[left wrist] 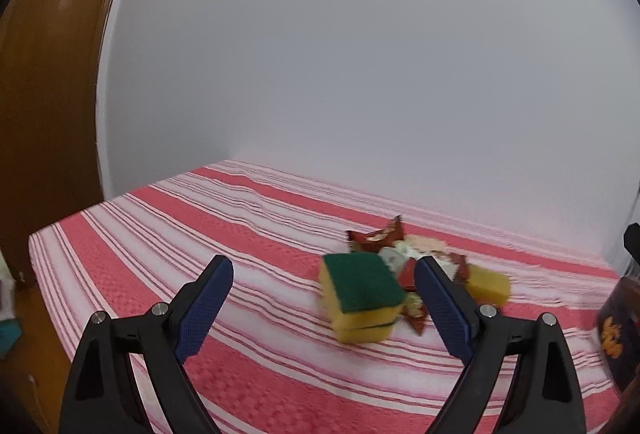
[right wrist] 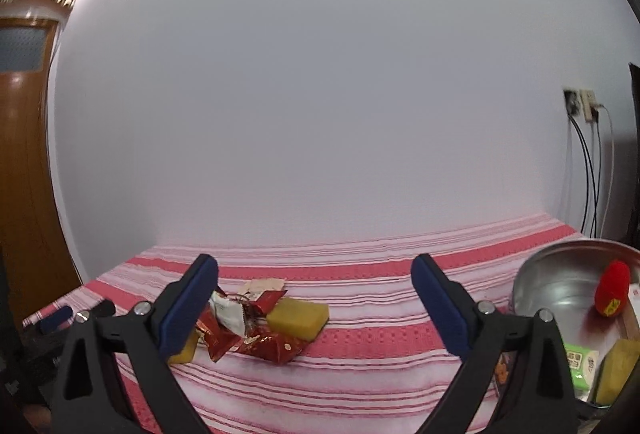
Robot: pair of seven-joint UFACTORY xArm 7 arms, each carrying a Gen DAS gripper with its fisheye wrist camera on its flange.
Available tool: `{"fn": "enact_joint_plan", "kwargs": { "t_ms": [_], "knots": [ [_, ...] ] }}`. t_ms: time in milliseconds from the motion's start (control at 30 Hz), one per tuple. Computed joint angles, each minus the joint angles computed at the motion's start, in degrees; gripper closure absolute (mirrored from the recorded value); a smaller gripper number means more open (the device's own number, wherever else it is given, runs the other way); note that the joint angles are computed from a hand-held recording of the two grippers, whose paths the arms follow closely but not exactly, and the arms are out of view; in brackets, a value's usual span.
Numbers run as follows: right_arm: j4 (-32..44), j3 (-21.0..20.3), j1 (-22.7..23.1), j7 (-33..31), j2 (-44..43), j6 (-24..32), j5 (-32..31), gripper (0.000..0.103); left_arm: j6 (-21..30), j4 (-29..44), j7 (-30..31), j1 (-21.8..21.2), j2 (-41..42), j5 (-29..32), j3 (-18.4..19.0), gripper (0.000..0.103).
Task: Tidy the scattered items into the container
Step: 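Move both tools back toward the remaining pile, then grasp a red candy wrapper with the right tool while the left tool approaches the scouring sponge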
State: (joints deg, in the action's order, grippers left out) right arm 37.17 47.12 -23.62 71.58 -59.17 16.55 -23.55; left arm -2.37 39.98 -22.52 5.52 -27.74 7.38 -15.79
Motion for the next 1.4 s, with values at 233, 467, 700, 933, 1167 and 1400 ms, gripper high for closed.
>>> {"fn": "enact_joint_plan", "kwargs": {
  "t_ms": [233,467,700,933,1167,1400],
  "knots": [
    [2.9,0.4,-1.3,-0.5,9.8,-1.0,-0.1,0.003,5.7,0.6,-1.6,-2.5,0.9,-2.2,4.8,0.009],
    [3.8,-1.0,-0.5,-1.5,19.6,-2.8,-1.3,0.014,4.6,1.4,-0.6,-4.5,2.3,-1.8,6.3,0.009],
    [4.2,-13.6,13.5,-6.0,31.3,-3.5,0.5,0.019,6.8,2.2,1.8,-8.5,3.0,-4.1,9.2,0.009],
    [11.3,-22.0,24.0,-10.7,42.3,4.0,0.3,0.019,7.2,1.7,2.7,-9.6,2.7,-7.0,12.3,0.009],
    [17.1,-26.1,29.0,-10.9,49.5,9.4,-2.7,0.018,7.2,1.6,4.6,-10.3,2.8,-8.9,13.2,0.009],
    [21.0,-29.8,33.8,-11.8,52.8,13.9,-5.8,0.027,7.8,2.0,5.6,-11.2,2.9,-9.8,13.9,0.009]
  ]
}}
